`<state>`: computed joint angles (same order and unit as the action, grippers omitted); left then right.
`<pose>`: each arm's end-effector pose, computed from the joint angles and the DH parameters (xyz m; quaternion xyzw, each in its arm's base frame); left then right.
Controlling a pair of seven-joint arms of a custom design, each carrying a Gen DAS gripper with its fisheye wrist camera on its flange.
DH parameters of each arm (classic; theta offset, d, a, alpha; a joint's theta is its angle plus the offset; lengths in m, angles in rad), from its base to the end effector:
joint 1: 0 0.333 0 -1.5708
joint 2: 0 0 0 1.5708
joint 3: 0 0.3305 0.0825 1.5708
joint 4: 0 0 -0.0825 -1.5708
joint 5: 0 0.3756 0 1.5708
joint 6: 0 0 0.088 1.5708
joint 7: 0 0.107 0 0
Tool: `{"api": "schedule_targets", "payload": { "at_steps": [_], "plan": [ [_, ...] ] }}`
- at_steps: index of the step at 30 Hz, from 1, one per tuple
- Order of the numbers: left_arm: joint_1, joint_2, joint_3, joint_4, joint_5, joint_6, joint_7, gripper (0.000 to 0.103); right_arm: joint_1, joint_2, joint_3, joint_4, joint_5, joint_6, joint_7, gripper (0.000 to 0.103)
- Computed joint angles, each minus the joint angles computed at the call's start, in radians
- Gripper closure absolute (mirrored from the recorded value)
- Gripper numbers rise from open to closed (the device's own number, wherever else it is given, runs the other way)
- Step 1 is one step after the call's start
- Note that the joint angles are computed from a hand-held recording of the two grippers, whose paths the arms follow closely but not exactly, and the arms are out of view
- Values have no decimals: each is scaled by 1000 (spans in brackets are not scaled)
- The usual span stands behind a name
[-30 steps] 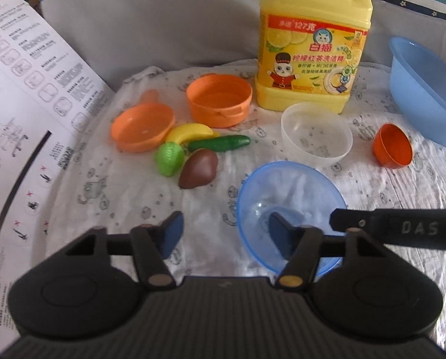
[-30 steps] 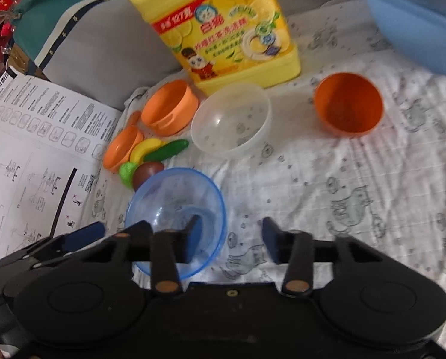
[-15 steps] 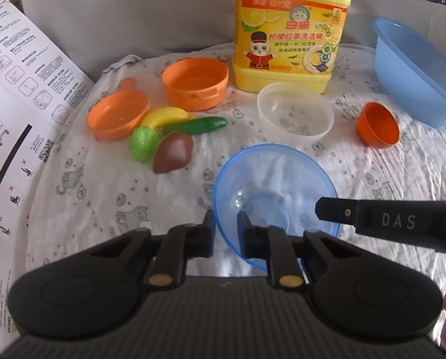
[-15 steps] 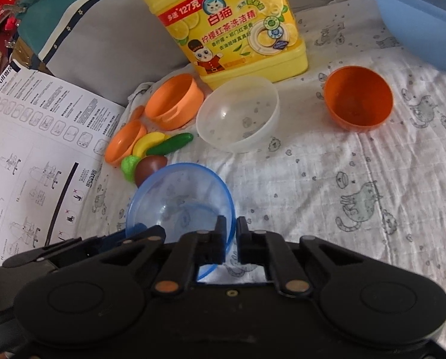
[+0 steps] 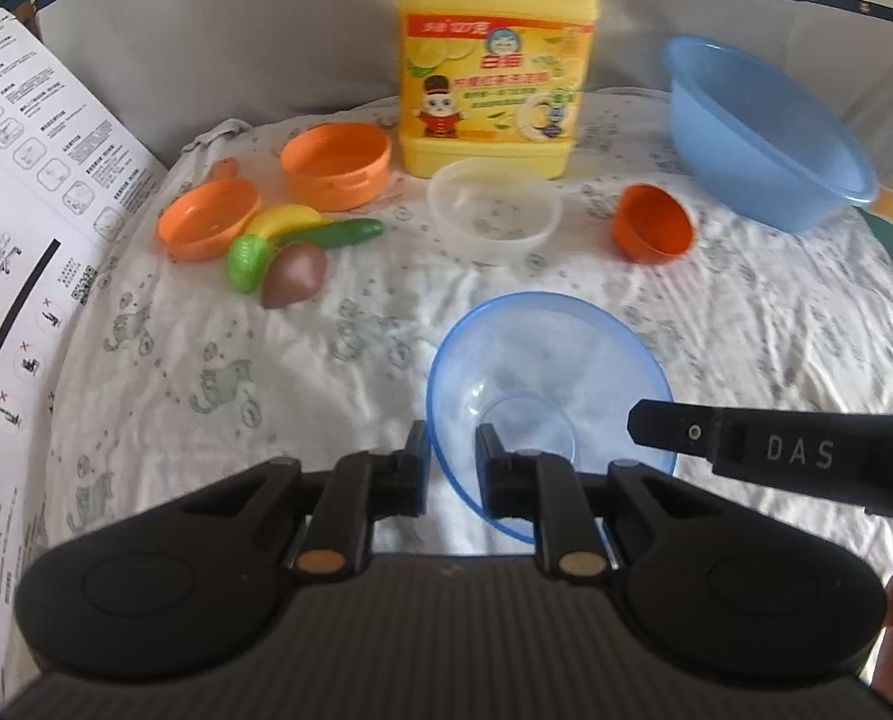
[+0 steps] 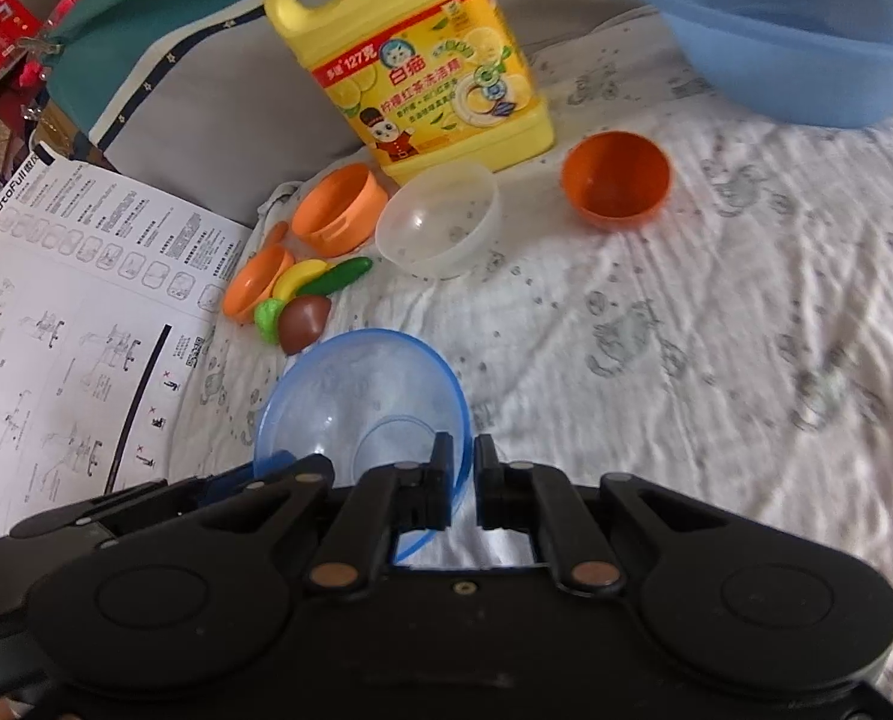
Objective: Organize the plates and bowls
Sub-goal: 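Carry the blue bowl beside the plate stack and lower it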
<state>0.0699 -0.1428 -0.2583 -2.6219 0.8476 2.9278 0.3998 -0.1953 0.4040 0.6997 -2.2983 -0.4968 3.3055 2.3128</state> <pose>0.4232 -0.1286 0.3513 -0.7395 0.6161 -0.1725 0.2093 0.4822 0.3024 0.3192 -0.7061 0.6076 0.0064 0.3637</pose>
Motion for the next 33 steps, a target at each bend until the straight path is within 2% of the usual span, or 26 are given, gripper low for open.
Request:
{"api": "schedule_targets", "payload": {
  "at_steps": [4,12,16,22,28,33],
  "plan": [
    [-31,-59,-20,-41,-77,-2,32,88,-70,-69,45,-77,-27,23,37,96],
    [-105,-166,-74,-125,-316,-1,175,88,-335,-193,214,-228,-240,94,225,95],
    [-123,-202,-121,-156,-403,-2,216,88,-394,-261,220,-282,-350,145,329,95],
    [-149,-231,-165,-197,-530,6,275,87,-390,-349,165,-335,-482,197,443,95],
    [-176,-240,-189,-223,-625,0,314,87,-337,-376,92,-367,-564,211,515,95],
    [-186,-237,-202,-229,-661,-7,332,87,-282,-375,29,-379,-585,212,522,95]
  ]
}}
